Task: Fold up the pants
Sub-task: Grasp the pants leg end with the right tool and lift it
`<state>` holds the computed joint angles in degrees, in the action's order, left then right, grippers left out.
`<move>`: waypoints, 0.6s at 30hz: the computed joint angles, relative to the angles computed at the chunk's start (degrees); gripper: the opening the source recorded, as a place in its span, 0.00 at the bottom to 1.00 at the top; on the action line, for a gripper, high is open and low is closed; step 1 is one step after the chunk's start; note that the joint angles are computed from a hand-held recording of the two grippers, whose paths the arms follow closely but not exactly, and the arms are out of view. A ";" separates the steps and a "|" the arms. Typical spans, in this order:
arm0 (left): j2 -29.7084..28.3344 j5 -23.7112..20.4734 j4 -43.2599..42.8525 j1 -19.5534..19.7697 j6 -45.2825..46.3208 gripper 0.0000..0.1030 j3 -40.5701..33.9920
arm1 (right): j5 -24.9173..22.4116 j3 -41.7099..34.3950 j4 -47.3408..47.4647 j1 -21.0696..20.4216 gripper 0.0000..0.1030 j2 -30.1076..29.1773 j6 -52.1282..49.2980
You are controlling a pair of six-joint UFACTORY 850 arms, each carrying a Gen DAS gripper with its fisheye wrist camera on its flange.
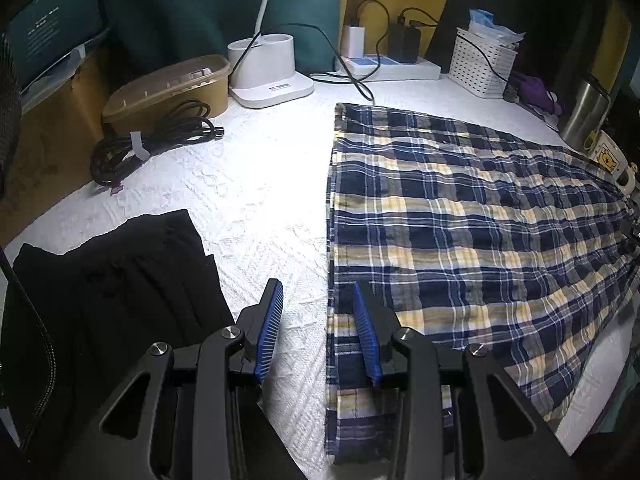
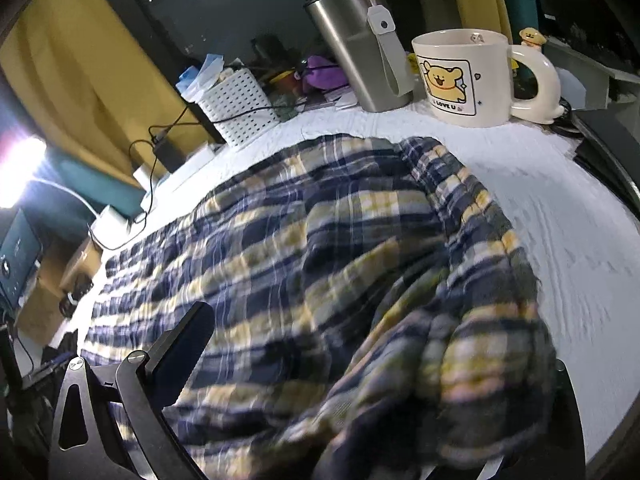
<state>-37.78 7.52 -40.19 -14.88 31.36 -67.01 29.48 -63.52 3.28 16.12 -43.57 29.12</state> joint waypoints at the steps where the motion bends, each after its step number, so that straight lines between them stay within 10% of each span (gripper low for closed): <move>1: -0.10 -0.06 -1.60 -0.03 1.43 0.35 -0.14 | 0.49 -0.18 -0.64 -0.17 0.96 -0.18 0.72; 4: -0.32 -0.14 -5.25 -0.22 4.81 0.35 -0.53 | 1.96 -0.60 -7.92 -1.93 0.56 -0.66 9.56; 9: -0.30 -0.06 -8.75 -0.59 8.00 0.35 -0.67 | 5.19 0.06 -14.71 -4.12 0.23 -1.17 18.58; 18: 0.75 0.72 -16.59 -1.98 16.72 0.35 -0.54 | 10.03 4.13 -7.13 -4.08 0.10 1.74 9.08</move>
<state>-37.03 8.24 -56.78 -16.86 48.07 -67.55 39.51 -59.39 -3.84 12.03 -41.83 38.20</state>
